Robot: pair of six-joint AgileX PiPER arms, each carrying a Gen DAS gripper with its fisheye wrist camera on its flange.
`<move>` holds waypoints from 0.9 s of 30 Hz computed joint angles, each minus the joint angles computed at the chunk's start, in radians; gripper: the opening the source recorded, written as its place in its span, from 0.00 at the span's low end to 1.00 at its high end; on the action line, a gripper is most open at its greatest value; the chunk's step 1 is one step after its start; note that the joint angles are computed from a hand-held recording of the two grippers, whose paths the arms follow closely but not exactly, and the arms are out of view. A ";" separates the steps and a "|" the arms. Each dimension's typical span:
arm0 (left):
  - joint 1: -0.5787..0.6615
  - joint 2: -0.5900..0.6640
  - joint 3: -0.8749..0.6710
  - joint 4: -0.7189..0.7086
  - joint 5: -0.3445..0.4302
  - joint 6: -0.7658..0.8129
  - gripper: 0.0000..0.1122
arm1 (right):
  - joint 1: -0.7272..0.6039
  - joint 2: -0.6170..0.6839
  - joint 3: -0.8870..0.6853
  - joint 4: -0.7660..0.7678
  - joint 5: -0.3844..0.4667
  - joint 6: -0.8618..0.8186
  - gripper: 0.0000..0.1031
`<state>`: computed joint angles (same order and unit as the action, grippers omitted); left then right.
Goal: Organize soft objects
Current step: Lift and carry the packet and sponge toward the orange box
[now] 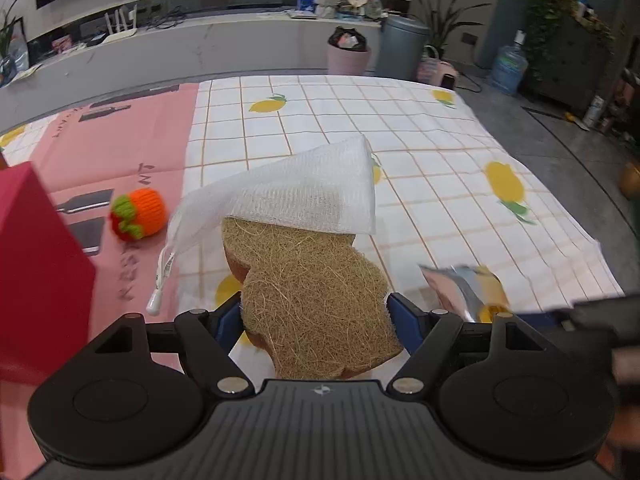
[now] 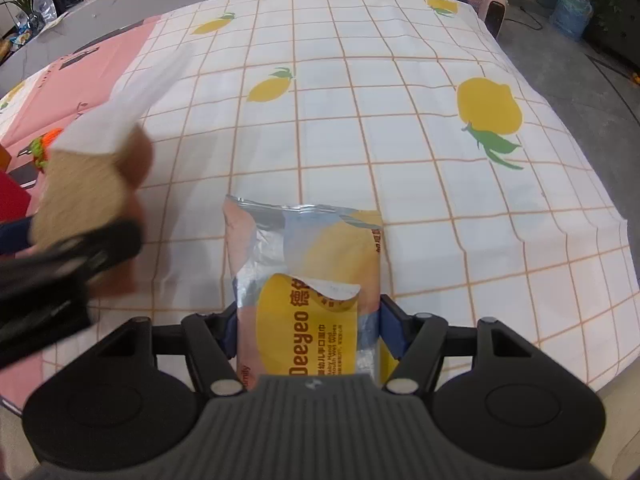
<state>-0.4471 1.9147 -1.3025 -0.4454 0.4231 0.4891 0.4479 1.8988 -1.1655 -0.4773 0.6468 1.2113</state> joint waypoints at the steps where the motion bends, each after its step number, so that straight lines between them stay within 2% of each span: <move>1: 0.017 -0.024 0.017 -0.029 0.018 0.057 0.77 | 0.006 -0.006 0.007 -0.001 -0.004 0.009 0.63; 3: 0.059 -0.076 0.058 -0.092 0.052 0.176 0.77 | 0.018 -0.018 0.023 0.001 -0.015 0.022 0.63; 5: 0.098 -0.094 0.042 -0.105 0.150 0.246 0.77 | 0.025 -0.035 0.044 0.010 -0.037 0.032 0.63; 7: 0.128 -0.067 -0.037 -0.059 0.312 0.271 0.78 | 0.037 -0.050 0.057 0.007 -0.050 0.050 0.63; 8: 0.132 -0.052 -0.067 -0.010 0.365 0.244 0.78 | 0.045 -0.054 0.057 0.002 -0.046 0.058 0.63; 9: 0.130 -0.046 -0.078 0.053 0.386 0.190 0.78 | 0.053 -0.056 0.055 -0.004 -0.039 0.065 0.63; 11: 0.137 -0.056 -0.041 0.105 0.332 0.149 0.77 | 0.066 -0.060 0.051 -0.013 -0.024 0.076 0.63; 15: 0.179 -0.057 0.015 0.070 0.294 0.263 0.76 | 0.072 -0.065 0.057 -0.016 -0.023 0.077 0.63; 17: 0.199 -0.124 0.081 0.011 0.265 0.382 0.76 | 0.069 -0.061 0.057 -0.014 -0.024 0.071 0.63; 18: 0.201 -0.167 0.113 -0.024 0.235 0.436 0.76 | 0.067 -0.059 0.056 -0.011 -0.025 0.067 0.63; 19: 0.179 -0.215 0.150 -0.019 0.164 0.449 0.76 | 0.066 -0.058 0.055 -0.010 -0.025 0.064 0.63; 20: 0.151 -0.253 0.185 0.027 0.079 0.440 0.76 | 0.064 -0.054 0.049 -0.011 -0.022 0.060 0.63; 21: 0.137 -0.274 0.201 0.061 0.033 0.457 0.76 | 0.064 -0.052 0.044 -0.014 -0.018 0.058 0.63; 22: 0.126 -0.286 0.201 0.055 0.027 0.477 0.76 | 0.065 -0.049 0.039 -0.014 -0.015 0.053 0.63; 23: 0.116 -0.298 0.190 0.009 0.061 0.508 0.76 | 0.064 -0.048 0.037 -0.011 -0.018 0.047 0.63; 24: 0.116 -0.295 0.156 -0.005 0.132 0.514 0.76 | 0.062 -0.050 0.039 -0.006 -0.025 0.044 0.63; 25: 0.108 -0.278 0.127 0.021 0.162 0.491 0.76 | 0.061 -0.052 0.042 -0.004 -0.032 0.041 0.63; 26: 0.100 -0.255 0.102 0.087 0.152 0.435 0.76 | 0.061 -0.054 0.044 -0.002 -0.037 0.036 0.63; 27: 0.080 -0.243 0.103 0.186 0.102 0.340 0.76 | 0.062 -0.054 0.044 0.001 -0.037 0.032 0.63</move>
<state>-0.3670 1.6714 -1.1993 -0.2596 0.5248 0.8289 0.5094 1.8446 -1.1210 -0.4765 0.6097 1.2428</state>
